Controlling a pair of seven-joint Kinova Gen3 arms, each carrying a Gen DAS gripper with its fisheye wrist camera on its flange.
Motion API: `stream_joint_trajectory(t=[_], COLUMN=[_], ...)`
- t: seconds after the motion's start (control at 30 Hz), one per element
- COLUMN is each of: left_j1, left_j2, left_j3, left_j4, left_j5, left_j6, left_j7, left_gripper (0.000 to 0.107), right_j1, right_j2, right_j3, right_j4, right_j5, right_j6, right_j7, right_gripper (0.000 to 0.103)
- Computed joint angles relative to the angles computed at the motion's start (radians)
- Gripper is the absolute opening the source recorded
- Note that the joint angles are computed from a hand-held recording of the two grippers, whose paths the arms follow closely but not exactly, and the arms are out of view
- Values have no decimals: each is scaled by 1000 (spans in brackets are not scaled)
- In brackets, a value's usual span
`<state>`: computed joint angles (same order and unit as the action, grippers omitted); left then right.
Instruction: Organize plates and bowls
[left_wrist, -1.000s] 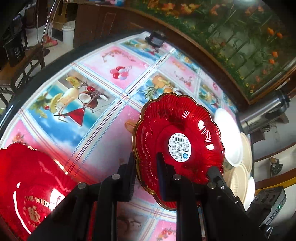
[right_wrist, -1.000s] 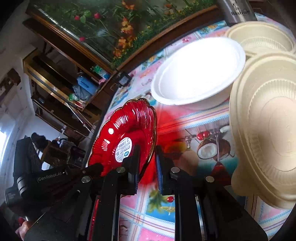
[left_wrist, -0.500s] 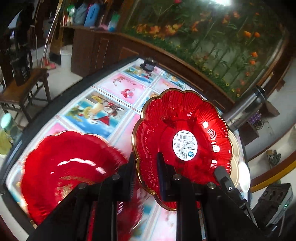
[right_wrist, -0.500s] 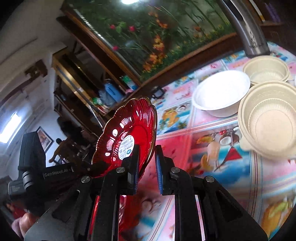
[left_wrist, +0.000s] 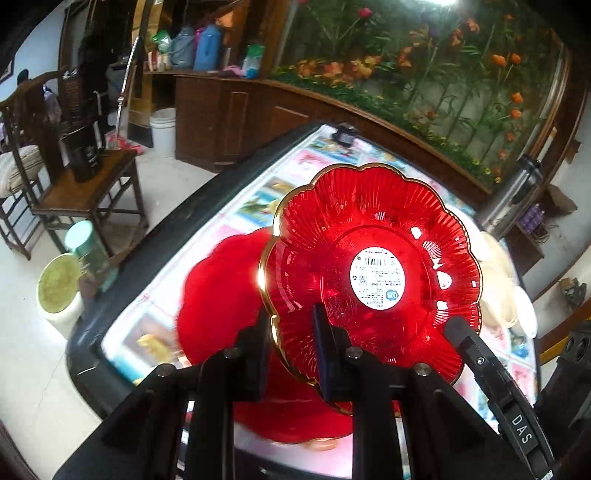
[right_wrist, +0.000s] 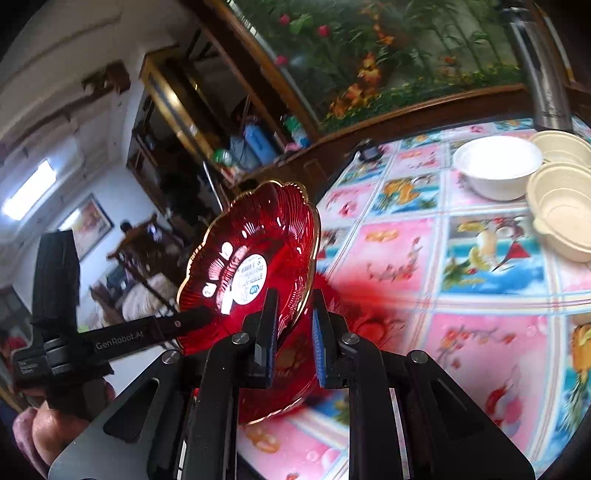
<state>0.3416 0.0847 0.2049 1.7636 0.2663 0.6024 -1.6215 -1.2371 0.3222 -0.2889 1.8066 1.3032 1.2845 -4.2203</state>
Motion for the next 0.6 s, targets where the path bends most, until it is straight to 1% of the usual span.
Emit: stream_joint_trajectory(t=[0.1, 0.27, 0.37, 0.47, 0.57, 0.6], left_j1=[1, -19, -14, -6, 29, 29], left_j2=[9, 38, 50, 52, 56, 58], left_j3=[-9, -13, -16, -15, -24, -22], left_j4=[10, 13, 12, 12, 13, 14], left_j5=[-41, -35, -61, -87, -176, -187], left_j6=[1, 23, 26, 23, 11, 8], left_j7=[18, -8, 1, 10, 69, 73], left_gripper=[20, 20, 20, 21, 22, 23], right_j1=[26, 52, 61, 56, 51, 45], right_j2=[20, 51, 59, 67, 79, 86], right_j3=[5, 33, 54, 71, 85, 89], right_j4=[-33, -83, -100, -116, -144, -158], right_j5=[-31, -94, -132, -161, -190, -201], right_j6=[-60, -135, -166, -166, -150, -137], right_j7=[58, 156, 203, 239, 293, 314], right_gripper=[16, 16, 16, 16, 16, 16])
